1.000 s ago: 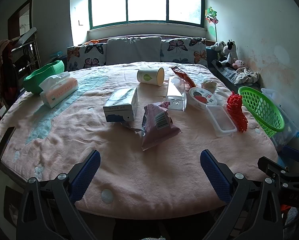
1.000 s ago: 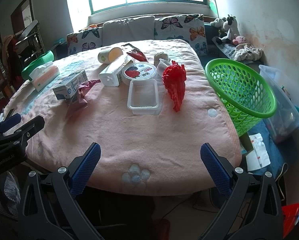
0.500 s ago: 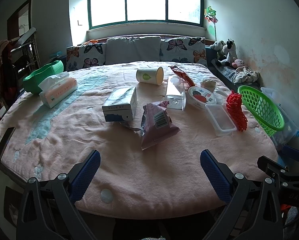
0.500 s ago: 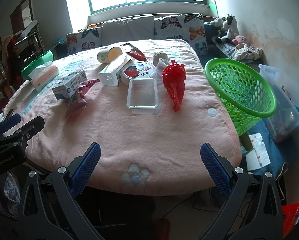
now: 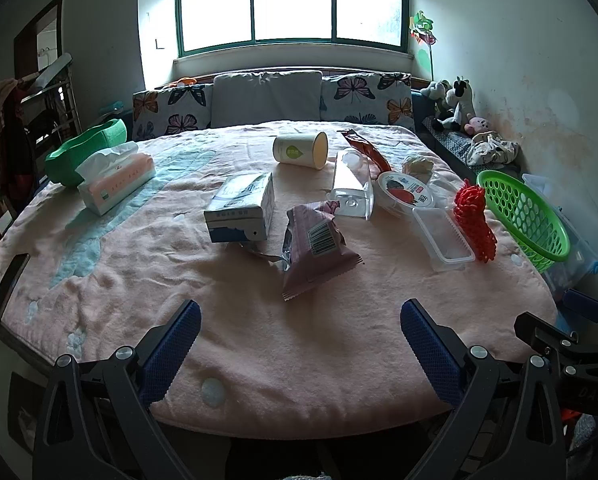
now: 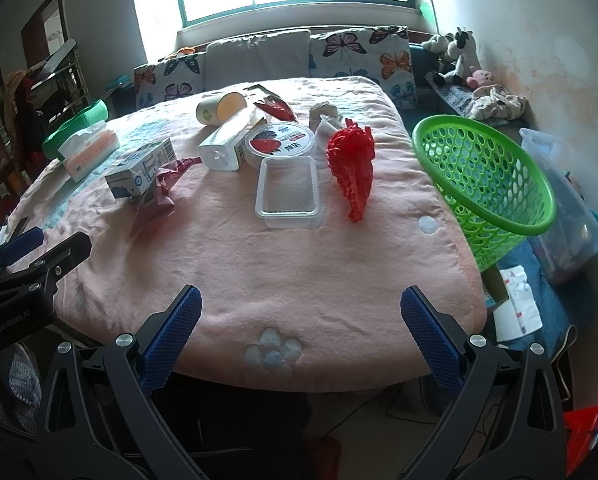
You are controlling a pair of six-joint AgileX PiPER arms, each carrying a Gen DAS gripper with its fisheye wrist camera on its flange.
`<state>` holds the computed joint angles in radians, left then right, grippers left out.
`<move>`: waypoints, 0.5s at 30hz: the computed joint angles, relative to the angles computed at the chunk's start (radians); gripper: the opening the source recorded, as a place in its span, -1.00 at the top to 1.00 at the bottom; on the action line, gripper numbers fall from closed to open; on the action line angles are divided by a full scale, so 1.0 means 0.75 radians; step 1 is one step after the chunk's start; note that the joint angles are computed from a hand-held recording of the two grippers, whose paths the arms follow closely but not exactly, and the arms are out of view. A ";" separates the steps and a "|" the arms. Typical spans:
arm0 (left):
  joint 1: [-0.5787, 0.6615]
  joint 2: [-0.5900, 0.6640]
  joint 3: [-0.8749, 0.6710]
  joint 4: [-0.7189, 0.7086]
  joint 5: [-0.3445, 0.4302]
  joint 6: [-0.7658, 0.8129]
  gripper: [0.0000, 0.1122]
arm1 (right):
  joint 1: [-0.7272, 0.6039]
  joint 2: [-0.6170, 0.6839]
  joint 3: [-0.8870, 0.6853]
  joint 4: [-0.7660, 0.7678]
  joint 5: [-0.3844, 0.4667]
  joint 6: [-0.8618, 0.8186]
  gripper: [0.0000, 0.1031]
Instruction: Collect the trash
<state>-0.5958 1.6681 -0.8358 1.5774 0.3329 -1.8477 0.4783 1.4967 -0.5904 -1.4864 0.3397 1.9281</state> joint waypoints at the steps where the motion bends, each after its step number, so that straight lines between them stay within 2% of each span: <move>1: 0.003 -0.003 -0.002 -0.012 -0.001 0.016 -0.73 | 0.001 0.002 -0.004 0.008 0.001 -0.008 -0.92; 12: -0.003 -0.001 0.003 -0.008 0.003 0.005 -0.73 | -0.010 0.018 -0.025 0.033 -0.016 -0.044 -0.91; 15: 0.023 0.034 -0.013 0.042 -0.021 -0.029 -0.73 | -0.013 0.017 -0.026 0.041 -0.019 -0.052 -0.91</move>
<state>-0.5782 1.6933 -0.8453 1.6093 0.3172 -1.8696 0.4685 1.5094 -0.6098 -1.4560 0.3251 1.8895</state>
